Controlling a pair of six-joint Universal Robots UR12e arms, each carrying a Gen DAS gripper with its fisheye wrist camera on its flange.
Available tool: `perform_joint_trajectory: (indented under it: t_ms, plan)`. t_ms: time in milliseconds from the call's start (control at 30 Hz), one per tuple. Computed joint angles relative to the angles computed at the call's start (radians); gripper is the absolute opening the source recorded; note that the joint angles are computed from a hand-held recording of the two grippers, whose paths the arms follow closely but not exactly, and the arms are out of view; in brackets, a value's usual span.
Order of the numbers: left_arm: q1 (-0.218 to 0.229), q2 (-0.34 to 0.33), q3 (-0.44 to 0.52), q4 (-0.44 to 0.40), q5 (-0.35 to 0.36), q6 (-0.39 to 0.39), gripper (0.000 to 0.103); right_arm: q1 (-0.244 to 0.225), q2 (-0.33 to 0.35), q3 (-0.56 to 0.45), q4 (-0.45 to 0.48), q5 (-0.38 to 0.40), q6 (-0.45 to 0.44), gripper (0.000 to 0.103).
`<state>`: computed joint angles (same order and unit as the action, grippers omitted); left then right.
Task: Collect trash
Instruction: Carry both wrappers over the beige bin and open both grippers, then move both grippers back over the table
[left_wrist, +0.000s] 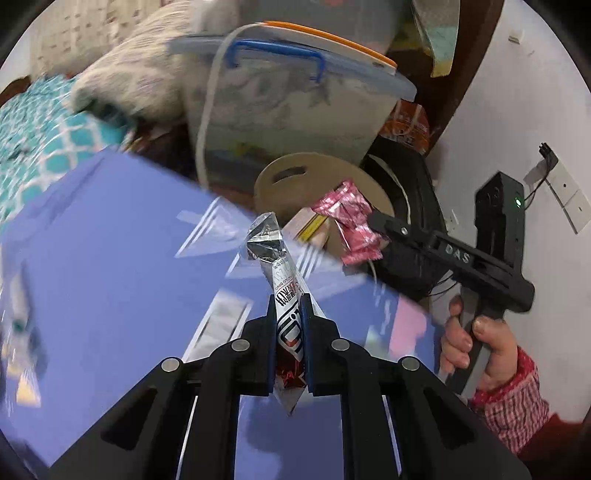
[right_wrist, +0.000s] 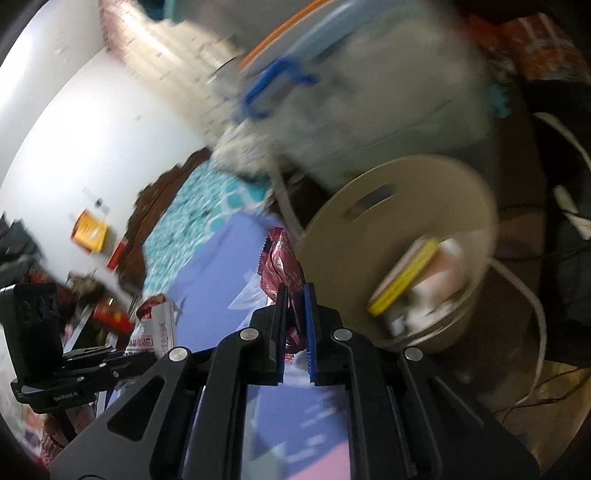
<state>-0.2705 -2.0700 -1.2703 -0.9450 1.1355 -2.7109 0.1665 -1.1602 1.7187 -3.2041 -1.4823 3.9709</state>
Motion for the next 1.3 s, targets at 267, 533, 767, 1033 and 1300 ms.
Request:
perform_joint_trajectory:
  t_ms: [267, 533, 767, 1033, 1300]
  plan:
    - [-0.090, -0.139, 0.175, 0.062, 0.091, -0.087, 0.078, -0.053, -0.009, 0.016, 0.055, -0.036, 0.035, 0.056]
    - [-0.053, -0.065, 0.073, 0.140, 0.026, -0.115, 0.071, -0.031, -0.006, 0.011, -0.029, -0.092, 0.067, 0.078]
    - [0.048, 0.119, -0.202, 0.283, -0.054, -0.108, 0.071, 0.010, 0.017, -0.043, -0.091, 0.003, 0.056, 0.066]
    - [0.213, 0.298, -0.466, 0.353, 0.021, -0.196, 0.071, 0.081, 0.105, -0.203, 0.014, 0.171, -0.026, 0.060]
    - [0.362, 0.348, -0.529, 0.346, 0.081, -0.433, 0.081, 0.156, 0.216, -0.420, 0.188, 0.316, -0.137, 0.061]
